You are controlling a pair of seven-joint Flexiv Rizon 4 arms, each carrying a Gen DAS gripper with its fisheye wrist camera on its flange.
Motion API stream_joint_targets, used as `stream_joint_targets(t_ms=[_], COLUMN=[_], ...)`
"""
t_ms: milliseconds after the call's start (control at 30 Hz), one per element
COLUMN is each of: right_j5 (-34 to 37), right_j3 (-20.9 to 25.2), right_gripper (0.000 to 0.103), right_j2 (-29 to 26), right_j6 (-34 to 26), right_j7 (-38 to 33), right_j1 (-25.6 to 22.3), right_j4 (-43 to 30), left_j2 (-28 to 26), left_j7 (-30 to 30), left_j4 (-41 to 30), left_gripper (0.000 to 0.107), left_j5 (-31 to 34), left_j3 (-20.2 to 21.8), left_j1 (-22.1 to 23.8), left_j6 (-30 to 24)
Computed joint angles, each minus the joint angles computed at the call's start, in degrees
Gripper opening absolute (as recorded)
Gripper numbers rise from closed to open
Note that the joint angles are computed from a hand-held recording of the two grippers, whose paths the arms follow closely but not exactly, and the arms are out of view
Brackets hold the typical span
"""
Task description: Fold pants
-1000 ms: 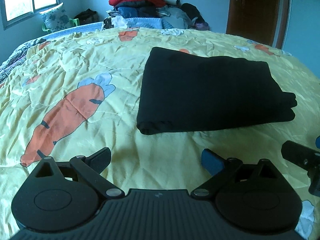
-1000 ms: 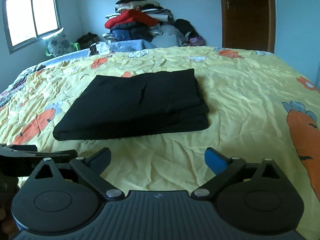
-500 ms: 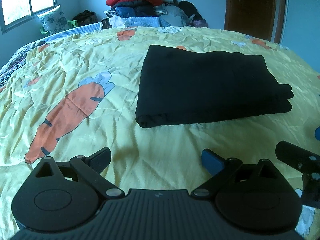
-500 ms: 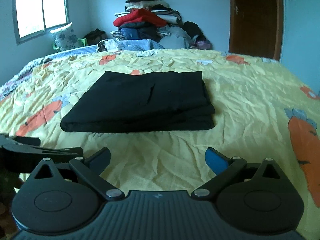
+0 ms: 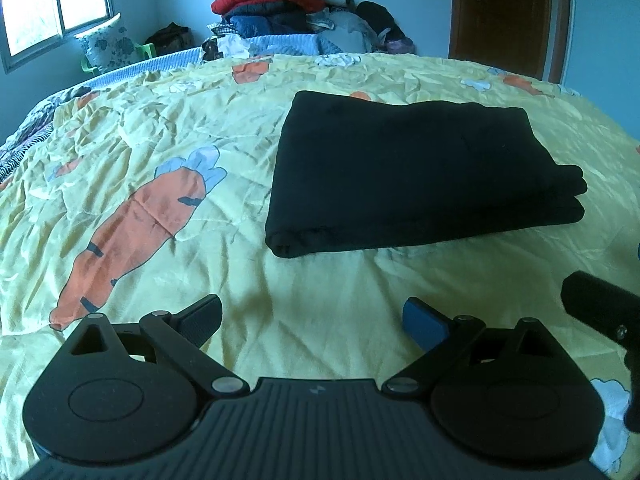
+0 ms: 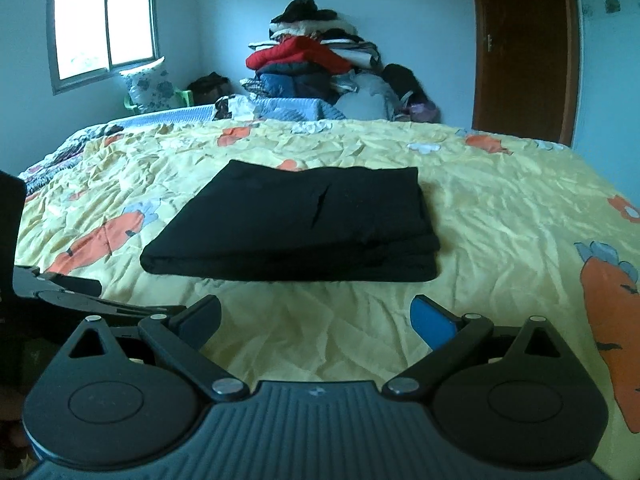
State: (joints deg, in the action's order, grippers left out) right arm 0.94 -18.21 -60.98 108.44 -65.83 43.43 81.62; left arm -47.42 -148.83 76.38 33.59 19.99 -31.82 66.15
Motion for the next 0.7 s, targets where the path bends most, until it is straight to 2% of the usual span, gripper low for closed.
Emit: stream_joint_targets(t_ms=[100,233,367,700], right_j5=[0.21,1.04,0.61,0.83], right_j3=[-0.26,-3.48,-3.01,-2.31], right_gripper=[0.102,0.102,0.102,0.101], right_j2=[0.55,0.84,1.48,1.31], right_j6=[0.10,-0.74,-0.46,0.80], right_j7=[-0.26,-0.85,-1.27,-3.44], right_j1=[0.39,2.97,2.93,2.66], right_j4=[0.73,1.87,2.50,2.53], left_j2=[0.38,0.80,0.99,0.19], left_j7=[0.71,0.67,-0.67,-0.49], left_j4=[0.76,1.83,2.19,2.04], left_gripper=[0.099,0.099,0.099,0.099], left_j5=[-0.66,-0.64,0.48,-1.14], left_j3=[-0.96,-0.24,1.60,1.97], left_j1=[0.85,0.56,-0.83,-0.65], left_j6=[0.96,3.04,4.09,5.31])
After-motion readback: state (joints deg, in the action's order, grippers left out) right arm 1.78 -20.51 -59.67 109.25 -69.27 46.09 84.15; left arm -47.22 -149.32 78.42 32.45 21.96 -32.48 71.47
